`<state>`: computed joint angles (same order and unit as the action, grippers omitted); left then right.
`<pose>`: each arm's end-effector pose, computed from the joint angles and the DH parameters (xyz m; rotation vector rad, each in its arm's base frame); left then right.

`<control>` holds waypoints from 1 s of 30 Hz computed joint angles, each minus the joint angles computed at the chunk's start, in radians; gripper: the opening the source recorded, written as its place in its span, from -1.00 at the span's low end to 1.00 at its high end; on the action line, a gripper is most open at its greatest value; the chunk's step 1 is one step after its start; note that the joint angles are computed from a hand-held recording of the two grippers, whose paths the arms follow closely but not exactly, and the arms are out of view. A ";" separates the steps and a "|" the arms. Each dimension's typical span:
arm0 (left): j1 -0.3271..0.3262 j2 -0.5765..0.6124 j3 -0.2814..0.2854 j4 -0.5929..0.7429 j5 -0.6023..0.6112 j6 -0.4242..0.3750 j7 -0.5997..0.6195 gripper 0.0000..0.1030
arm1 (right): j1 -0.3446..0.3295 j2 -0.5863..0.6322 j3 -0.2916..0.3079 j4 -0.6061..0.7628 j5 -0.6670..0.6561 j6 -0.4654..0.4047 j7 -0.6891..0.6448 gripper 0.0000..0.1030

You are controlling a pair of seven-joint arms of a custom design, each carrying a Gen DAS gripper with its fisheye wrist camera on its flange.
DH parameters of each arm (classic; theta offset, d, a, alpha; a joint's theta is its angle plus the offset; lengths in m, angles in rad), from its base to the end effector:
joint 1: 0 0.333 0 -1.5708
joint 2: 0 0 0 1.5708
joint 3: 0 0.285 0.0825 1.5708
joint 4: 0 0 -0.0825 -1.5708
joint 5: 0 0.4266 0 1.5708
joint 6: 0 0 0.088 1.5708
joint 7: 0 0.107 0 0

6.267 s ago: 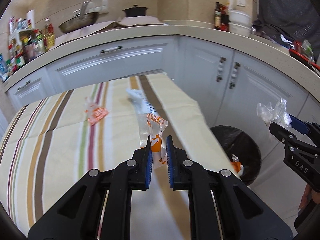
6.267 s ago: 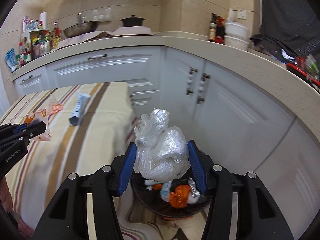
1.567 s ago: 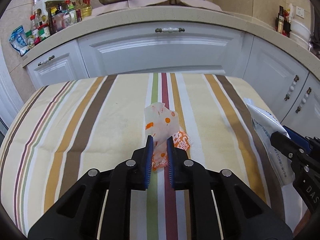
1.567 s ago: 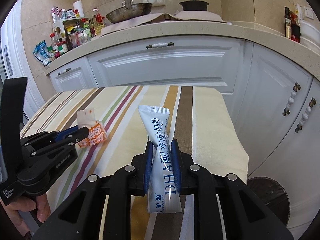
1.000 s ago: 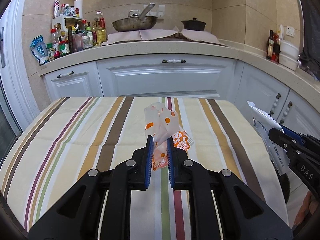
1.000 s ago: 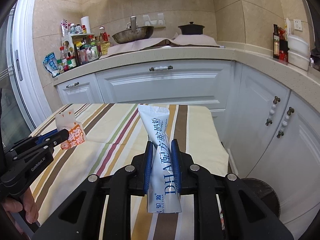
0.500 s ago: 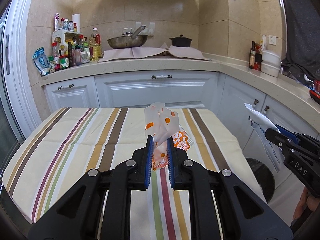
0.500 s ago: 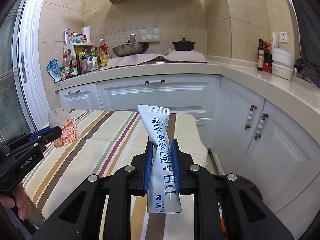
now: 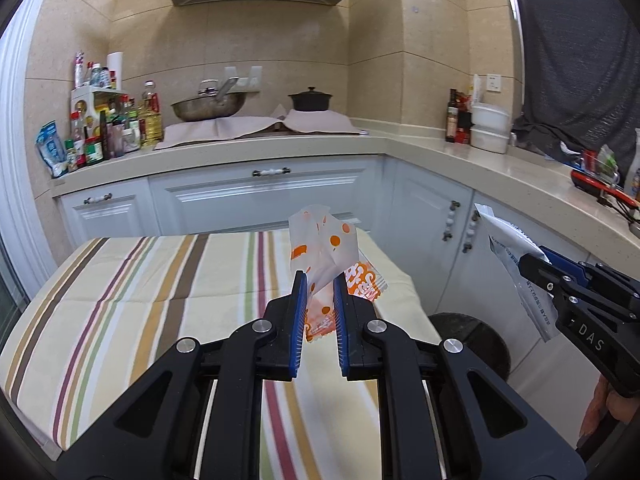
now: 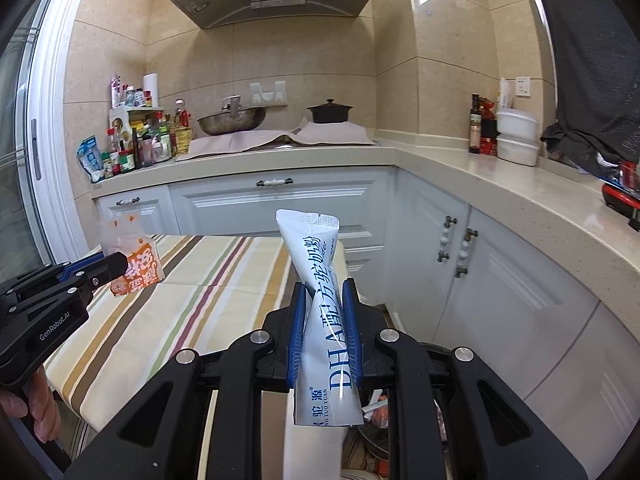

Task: Collect trash
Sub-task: 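Carry the DHA tube and orange-dotted wrapper over the bin and release both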

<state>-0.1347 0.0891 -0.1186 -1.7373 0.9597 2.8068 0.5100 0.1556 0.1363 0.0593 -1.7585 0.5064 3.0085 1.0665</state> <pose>0.6431 -0.2041 0.5761 -1.5587 1.4782 -0.9500 0.6753 0.1088 0.5695 -1.6599 1.2869 -0.7775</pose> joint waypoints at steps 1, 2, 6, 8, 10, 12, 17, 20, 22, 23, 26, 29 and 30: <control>-0.002 0.003 -0.003 0.002 -0.004 0.007 0.007 -0.74 | 0.001 -0.011 -0.007 -0.016 -0.010 0.008 0.013 -0.61; -0.004 0.008 -0.006 0.005 -0.012 0.013 0.017 -0.74 | 0.004 -0.017 -0.016 -0.026 -0.026 0.014 0.032 -0.61; -0.020 0.047 -0.014 0.038 -0.063 0.031 0.076 -0.74 | 0.007 -0.043 -0.043 -0.069 -0.093 0.036 0.110 -0.61; -0.031 0.070 -0.017 0.058 -0.095 0.036 0.116 -0.74 | 0.007 -0.052 -0.057 -0.087 -0.135 0.046 0.160 -0.61; -0.046 0.092 -0.015 0.079 -0.121 0.037 0.150 -0.74 | 0.007 -0.057 -0.072 -0.099 -0.191 0.053 0.218 -0.61; -0.059 0.119 -0.016 0.105 -0.151 0.040 0.190 -0.74 | 0.008 -0.066 -0.093 -0.118 -0.270 0.062 0.299 -0.61; -0.095 0.187 -0.013 0.178 -0.221 0.036 0.280 -0.74 | -0.012 -0.074 -0.120 -0.142 -0.397 0.068 0.444 -0.61; -0.117 0.236 -0.011 0.233 -0.260 0.030 0.337 -0.74 | -0.023 -0.073 -0.135 -0.148 -0.468 0.065 0.524 -0.61; -0.132 0.269 -0.008 0.273 -0.284 0.022 0.369 -0.74 | -0.032 -0.069 -0.139 -0.147 -0.495 0.061 0.558 -0.61; -0.142 0.284 -0.004 0.291 -0.290 0.017 0.379 -0.74 | -0.036 -0.065 -0.142 -0.145 -0.508 0.058 0.575 -0.61; -0.169 0.338 0.008 0.357 -0.308 -0.001 0.410 -0.74 | -0.046 -0.055 -0.147 -0.140 -0.529 0.048 0.604 -0.61; -0.185 0.393 0.009 0.424 -0.341 -0.030 0.457 -0.74 | -0.054 -0.043 -0.152 -0.134 -0.540 0.039 0.624 -0.61; -0.190 0.415 0.008 0.452 -0.353 -0.043 0.476 -0.74 | -0.057 -0.039 -0.152 -0.131 -0.538 0.037 0.627 -0.62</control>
<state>-0.3243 0.5045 -0.1105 -1.2855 0.6068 2.7641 0.9857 0.0983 0.0974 -0.0927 -1.8898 -0.0314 3.0454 1.6932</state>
